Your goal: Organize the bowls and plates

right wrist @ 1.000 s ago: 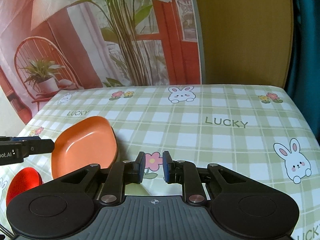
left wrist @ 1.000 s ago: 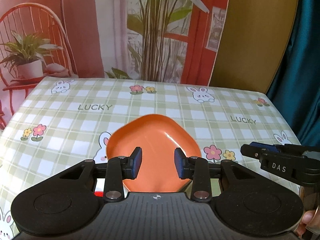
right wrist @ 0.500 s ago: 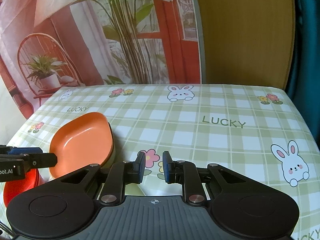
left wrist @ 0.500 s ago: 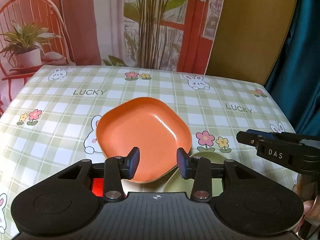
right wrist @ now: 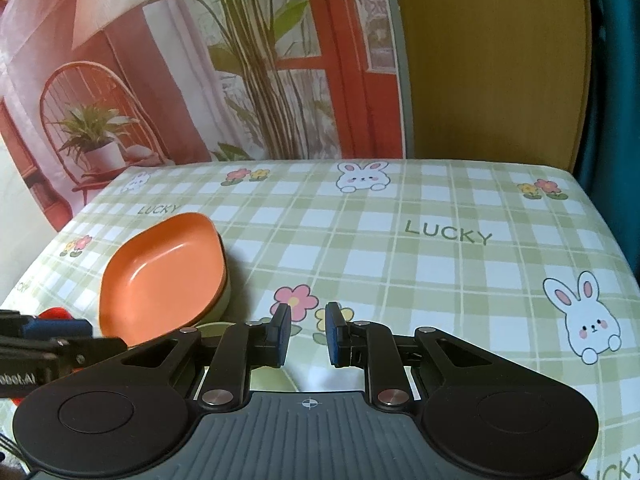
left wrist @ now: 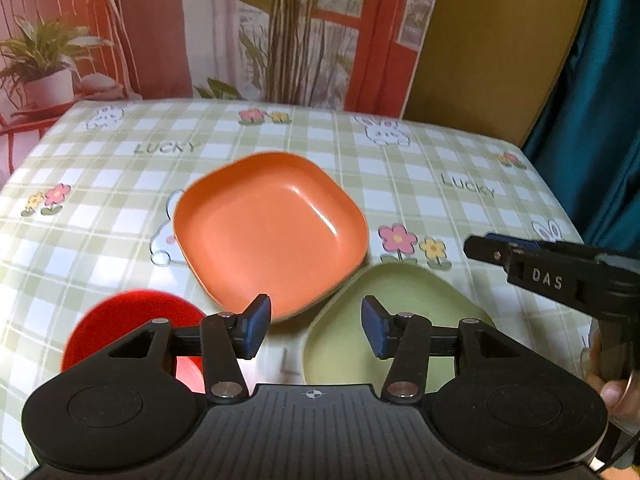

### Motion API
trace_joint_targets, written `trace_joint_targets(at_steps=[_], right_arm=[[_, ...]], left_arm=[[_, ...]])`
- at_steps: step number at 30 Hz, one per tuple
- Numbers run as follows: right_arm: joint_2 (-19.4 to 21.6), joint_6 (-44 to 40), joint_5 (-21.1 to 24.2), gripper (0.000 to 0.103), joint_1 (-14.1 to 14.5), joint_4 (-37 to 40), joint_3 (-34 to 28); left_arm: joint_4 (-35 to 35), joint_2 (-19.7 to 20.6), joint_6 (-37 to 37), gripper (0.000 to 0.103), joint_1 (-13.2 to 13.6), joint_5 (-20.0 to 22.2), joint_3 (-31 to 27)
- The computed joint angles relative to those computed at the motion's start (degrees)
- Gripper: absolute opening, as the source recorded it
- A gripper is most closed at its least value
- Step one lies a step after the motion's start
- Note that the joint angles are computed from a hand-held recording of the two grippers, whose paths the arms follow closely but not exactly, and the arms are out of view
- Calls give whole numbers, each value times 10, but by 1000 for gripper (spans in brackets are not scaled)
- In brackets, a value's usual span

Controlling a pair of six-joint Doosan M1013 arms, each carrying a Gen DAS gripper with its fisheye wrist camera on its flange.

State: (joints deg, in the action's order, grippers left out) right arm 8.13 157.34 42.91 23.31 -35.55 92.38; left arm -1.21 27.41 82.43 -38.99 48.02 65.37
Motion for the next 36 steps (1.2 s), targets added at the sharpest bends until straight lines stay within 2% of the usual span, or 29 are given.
trace_joint_targets(at_steps=[7, 15, 23, 28, 36], right_arm=[[2, -33, -1, 19, 2, 27, -1], [8, -94, 18, 21, 2, 70, -4], [11, -94, 16, 21, -3, 93, 1], [11, -103, 14, 15, -5, 100, 2], [8, -89, 3, 13, -8, 110, 9]], left_arm=[[-2, 0, 0, 52, -4, 34, 7], [-7, 11, 2, 53, -4, 69, 0], [-16, 14, 27, 54, -6, 73, -2], [-21, 16, 27, 54, -4, 72, -4], [-23, 17, 25, 54, -6, 74, -6]])
